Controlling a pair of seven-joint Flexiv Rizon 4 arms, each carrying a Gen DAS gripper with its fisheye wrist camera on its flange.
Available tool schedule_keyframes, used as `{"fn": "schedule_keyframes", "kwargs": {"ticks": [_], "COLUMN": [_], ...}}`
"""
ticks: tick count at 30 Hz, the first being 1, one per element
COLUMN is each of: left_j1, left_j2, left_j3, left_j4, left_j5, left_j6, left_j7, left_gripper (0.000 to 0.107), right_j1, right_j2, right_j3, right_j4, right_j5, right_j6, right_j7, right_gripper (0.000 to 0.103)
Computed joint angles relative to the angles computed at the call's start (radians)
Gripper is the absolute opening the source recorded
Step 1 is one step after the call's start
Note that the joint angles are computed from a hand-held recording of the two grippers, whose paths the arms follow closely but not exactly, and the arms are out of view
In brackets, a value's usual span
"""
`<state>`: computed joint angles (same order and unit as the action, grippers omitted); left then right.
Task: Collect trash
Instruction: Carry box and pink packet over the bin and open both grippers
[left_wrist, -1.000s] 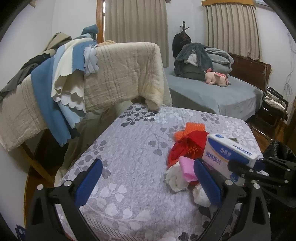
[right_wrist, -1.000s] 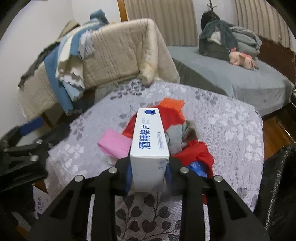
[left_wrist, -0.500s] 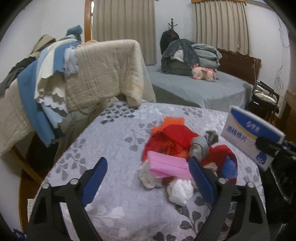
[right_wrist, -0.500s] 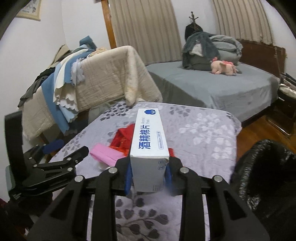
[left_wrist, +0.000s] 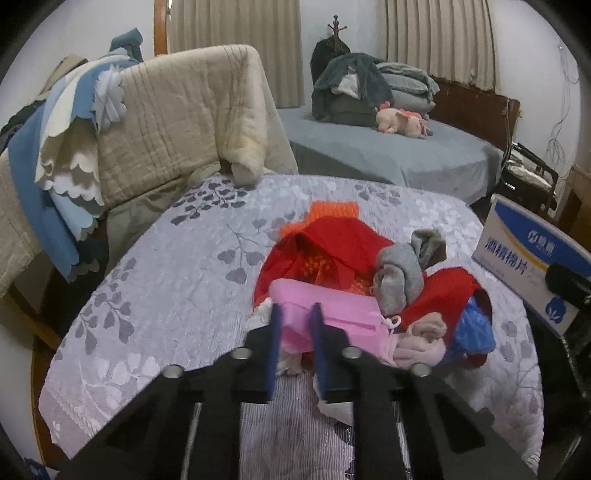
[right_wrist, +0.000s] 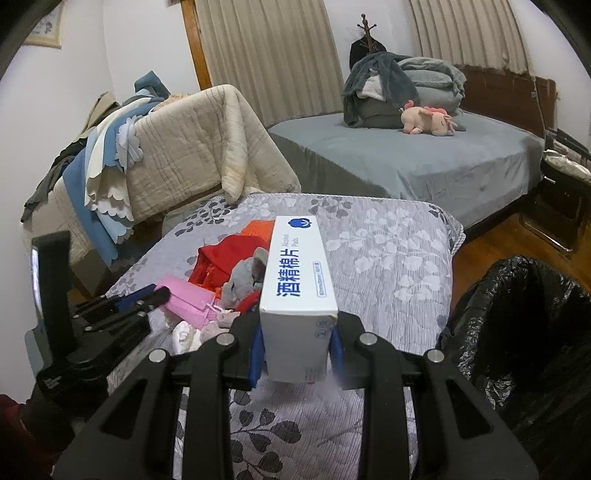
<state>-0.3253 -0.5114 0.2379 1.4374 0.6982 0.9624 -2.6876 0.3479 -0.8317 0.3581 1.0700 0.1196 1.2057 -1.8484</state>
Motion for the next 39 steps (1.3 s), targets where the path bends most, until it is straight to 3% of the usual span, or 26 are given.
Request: {"fn": "schedule_keyframes", "kwargs": {"ticks": [11,19,23,30,39], "left_j1": [-0.053,-0.037,-0.042,-0.032,-0.045], "left_j2": [0.085,0.064,0.006,-0.151,-0.387], "left_j3": [0.004,-0.055,-0.07,-0.135,-0.217], "left_j4": [-0.003,-0.08,-0.151,-0.314,-0.595], "left_j5": [0.146,0.143,0.088,-0.091,-0.311], "left_j6": [0.006,0.048,0.083,0.155,0.142], "left_j7": [-0.107,-0.057,0.014,0.229,0.503], "left_gripper": [0.005,0.005,0.005,0.005,0.005], "right_j1": [-0.023,-0.052,-0.075,-0.102,-0.14], "right_j2": [0.038,0.1,0.13,0.155,0.151], "right_j3": [0.008,-0.03,-0.072,-0.172,-0.268], "right_j4": [0.029,0.109,0.162,0.243,0.312], "right_j5": [0.019,0.0,-0.025,-0.107,-0.222], "right_j6": [0.039,0.107,0.141,0.19,0.225], "right_j7": [0.002,0.053,0.115,0.261,0.43], "right_gripper": [0.028,0.028,0.028,0.028,0.028]}}
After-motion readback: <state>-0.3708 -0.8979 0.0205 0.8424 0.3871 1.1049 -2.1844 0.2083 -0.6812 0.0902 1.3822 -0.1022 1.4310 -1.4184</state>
